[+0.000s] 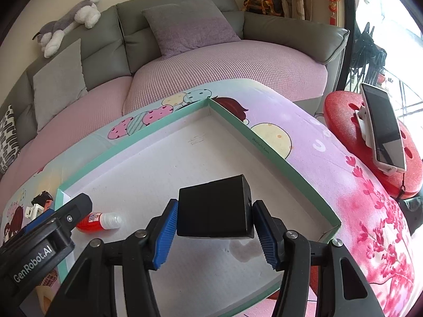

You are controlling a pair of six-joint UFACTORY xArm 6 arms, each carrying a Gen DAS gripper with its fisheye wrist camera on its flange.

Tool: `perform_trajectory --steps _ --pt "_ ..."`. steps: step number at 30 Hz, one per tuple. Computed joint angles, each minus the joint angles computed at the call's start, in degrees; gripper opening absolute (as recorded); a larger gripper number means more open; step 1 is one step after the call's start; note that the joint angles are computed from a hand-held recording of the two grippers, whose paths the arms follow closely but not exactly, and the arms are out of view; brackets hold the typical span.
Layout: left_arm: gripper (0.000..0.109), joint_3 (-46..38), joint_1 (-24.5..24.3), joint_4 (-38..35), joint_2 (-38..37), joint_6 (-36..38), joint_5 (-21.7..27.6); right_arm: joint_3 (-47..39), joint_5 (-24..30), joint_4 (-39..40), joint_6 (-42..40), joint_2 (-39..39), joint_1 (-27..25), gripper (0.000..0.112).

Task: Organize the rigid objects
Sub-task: 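Carry the red bottle and black charger into the tray and release both, then move the right tool back over the items toward the white charger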

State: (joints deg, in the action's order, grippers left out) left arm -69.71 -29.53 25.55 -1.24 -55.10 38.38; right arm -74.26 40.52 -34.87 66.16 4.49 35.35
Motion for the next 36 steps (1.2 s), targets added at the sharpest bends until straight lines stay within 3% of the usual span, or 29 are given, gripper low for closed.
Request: perform_trajectory --steps 5,8,11,20,26,30,36 --pt "0.082 1.69 0.34 2.03 -1.72 -4.65 1.02 -0.20 -0.24 1.37 -1.68 0.37 -0.02 0.060" --pt "0.095 2.77 0.57 3.73 -3.12 -7.79 2.58 -0.37 -0.35 1.69 -2.17 0.54 0.07 0.060" --pt "0.096 3.79 0.79 4.78 -4.34 -10.29 4.20 -0.58 -0.42 0.79 -2.20 0.59 0.25 0.064" --pt "0.097 8.39 2.09 7.07 -9.34 -16.38 9.23 -2.73 -0.29 -0.38 -3.65 1.80 1.82 0.083" --pt "0.097 11.68 3.63 7.26 -12.93 -18.41 12.18 -5.07 -0.79 0.10 -5.56 3.59 3.55 0.103" --pt "0.097 13.43 4.32 8.54 -15.47 -19.17 14.16 -6.93 -0.05 -0.76 -5.79 4.80 4.82 0.103" --pt "0.103 17.80 6.47 9.51 -20.57 -21.64 12.89 -10.41 0.85 -0.43 -7.84 7.31 6.69 0.103"
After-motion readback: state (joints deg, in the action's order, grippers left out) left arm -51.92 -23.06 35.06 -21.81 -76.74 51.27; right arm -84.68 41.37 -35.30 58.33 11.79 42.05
